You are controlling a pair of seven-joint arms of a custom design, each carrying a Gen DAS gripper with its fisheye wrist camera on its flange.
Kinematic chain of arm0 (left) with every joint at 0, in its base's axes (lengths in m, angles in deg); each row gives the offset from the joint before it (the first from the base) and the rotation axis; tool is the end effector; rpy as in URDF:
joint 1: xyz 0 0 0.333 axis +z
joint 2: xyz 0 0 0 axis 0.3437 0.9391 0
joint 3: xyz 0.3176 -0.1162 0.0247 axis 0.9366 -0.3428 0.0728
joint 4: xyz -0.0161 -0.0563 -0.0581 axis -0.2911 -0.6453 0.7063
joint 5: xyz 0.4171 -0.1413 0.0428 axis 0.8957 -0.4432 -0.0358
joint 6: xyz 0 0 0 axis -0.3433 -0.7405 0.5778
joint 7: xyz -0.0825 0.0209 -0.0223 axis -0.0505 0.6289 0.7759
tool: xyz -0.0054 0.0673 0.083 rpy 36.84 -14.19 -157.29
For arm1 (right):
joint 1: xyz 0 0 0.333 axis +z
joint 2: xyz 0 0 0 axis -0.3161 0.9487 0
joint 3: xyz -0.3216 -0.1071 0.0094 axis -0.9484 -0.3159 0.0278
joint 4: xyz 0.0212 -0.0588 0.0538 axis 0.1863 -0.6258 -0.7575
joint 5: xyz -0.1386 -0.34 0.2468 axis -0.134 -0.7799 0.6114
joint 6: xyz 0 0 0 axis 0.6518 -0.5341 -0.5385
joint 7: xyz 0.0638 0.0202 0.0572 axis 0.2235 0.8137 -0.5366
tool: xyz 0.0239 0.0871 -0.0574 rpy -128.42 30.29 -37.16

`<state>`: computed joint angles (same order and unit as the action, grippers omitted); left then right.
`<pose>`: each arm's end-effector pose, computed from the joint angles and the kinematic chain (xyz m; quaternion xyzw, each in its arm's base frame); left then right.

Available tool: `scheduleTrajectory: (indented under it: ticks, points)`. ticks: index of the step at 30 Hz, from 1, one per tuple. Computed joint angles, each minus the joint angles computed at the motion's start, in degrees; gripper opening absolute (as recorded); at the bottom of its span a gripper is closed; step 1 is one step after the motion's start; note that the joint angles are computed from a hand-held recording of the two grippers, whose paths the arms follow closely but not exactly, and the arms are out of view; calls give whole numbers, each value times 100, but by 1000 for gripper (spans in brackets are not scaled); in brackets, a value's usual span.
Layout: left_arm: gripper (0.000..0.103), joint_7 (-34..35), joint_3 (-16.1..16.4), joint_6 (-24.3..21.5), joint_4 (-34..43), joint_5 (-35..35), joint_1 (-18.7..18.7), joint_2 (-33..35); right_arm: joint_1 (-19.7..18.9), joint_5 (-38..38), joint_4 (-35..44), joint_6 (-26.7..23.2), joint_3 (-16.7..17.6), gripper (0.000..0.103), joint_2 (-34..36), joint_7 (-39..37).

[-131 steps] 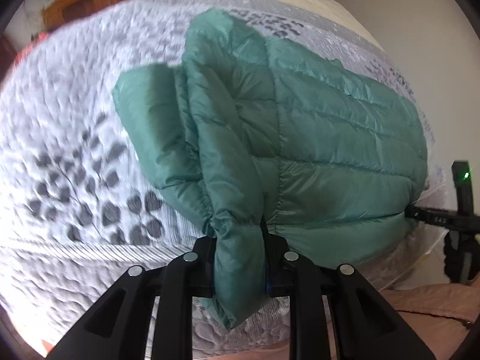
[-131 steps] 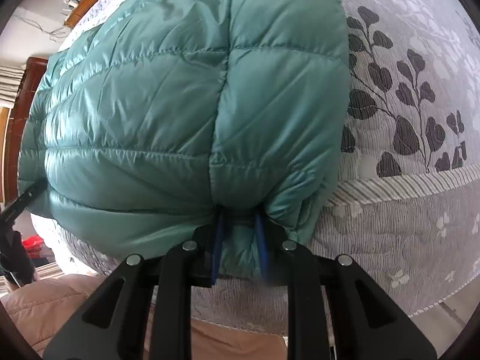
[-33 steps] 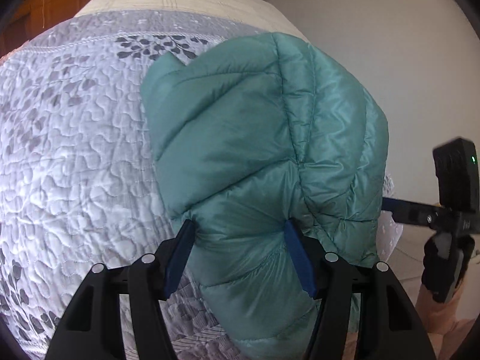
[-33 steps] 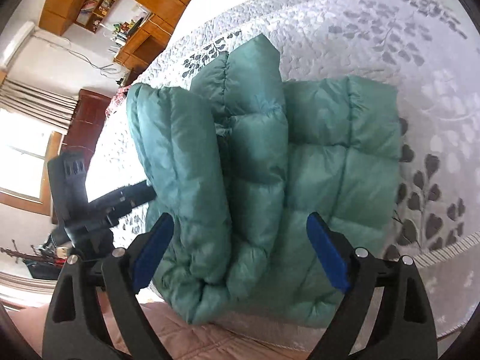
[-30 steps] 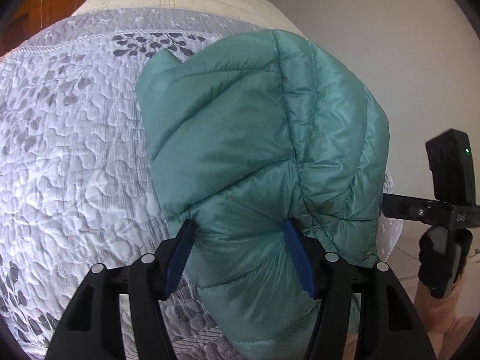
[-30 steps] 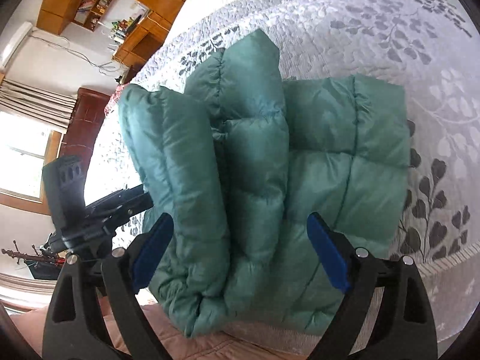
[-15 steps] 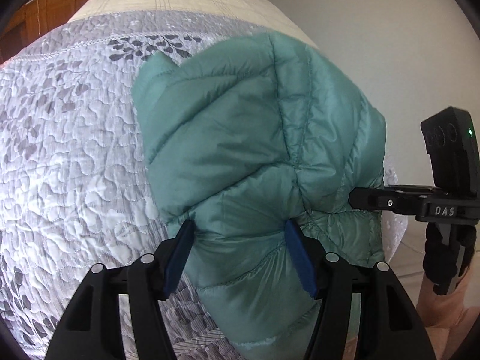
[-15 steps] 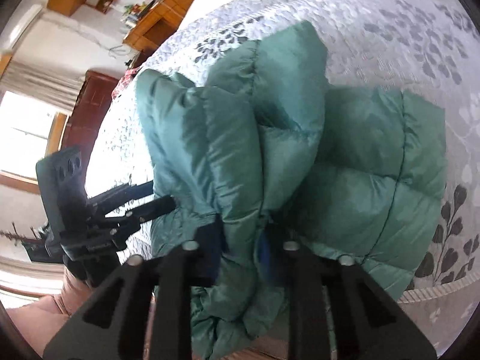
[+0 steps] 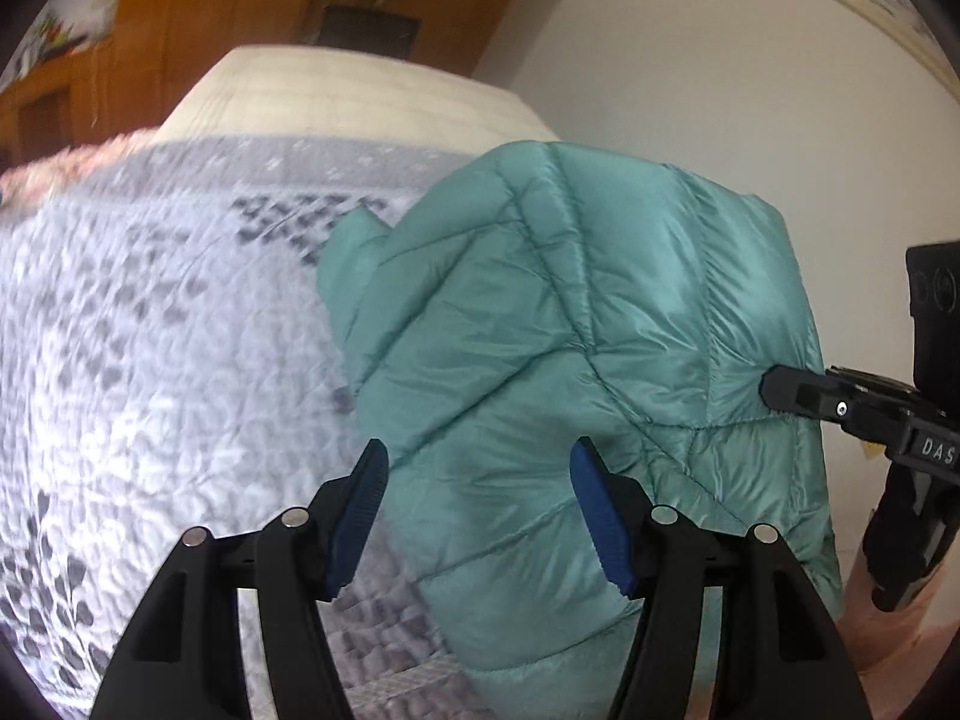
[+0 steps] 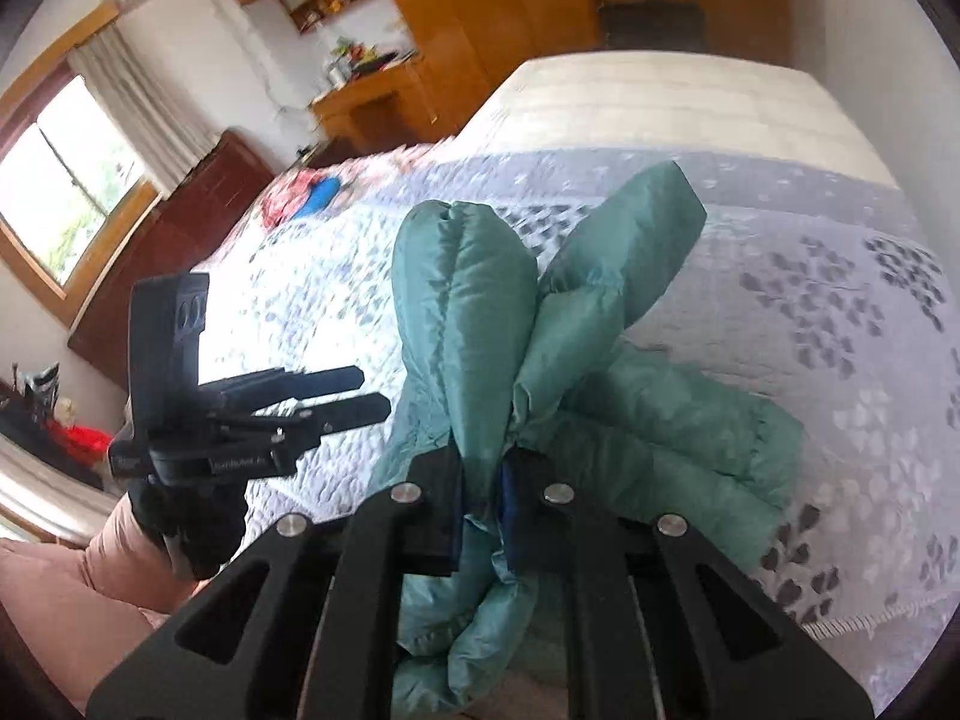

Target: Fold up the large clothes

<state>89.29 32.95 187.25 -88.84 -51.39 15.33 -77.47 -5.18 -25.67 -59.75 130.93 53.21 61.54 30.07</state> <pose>0.6452 -0.2249 0.5456 0.3489 -0.8661 0.3458 0.0923 0.4741 0.1537 0.6486 -0.5943 0.7353 -0.1084 0.3071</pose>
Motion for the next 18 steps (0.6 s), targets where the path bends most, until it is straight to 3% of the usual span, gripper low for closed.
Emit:
scheduleTrajectory:
  ticks: [6, 11, 18]
  points:
    - [62, 239, -174, 134, -318, 246, -348, -245, -372, -275, -957, -12, 122, 8, -913, 923]
    - [62, 42, -219, 9, -418, 636, -591, -183, -487, -36, -1860, -161, -111, 8, -1569, 1335]
    - [64, -86, -225, 387, -988, 822, -739, -401, -394, 512, -2683, 99, -475, 13, -1708, 1220]
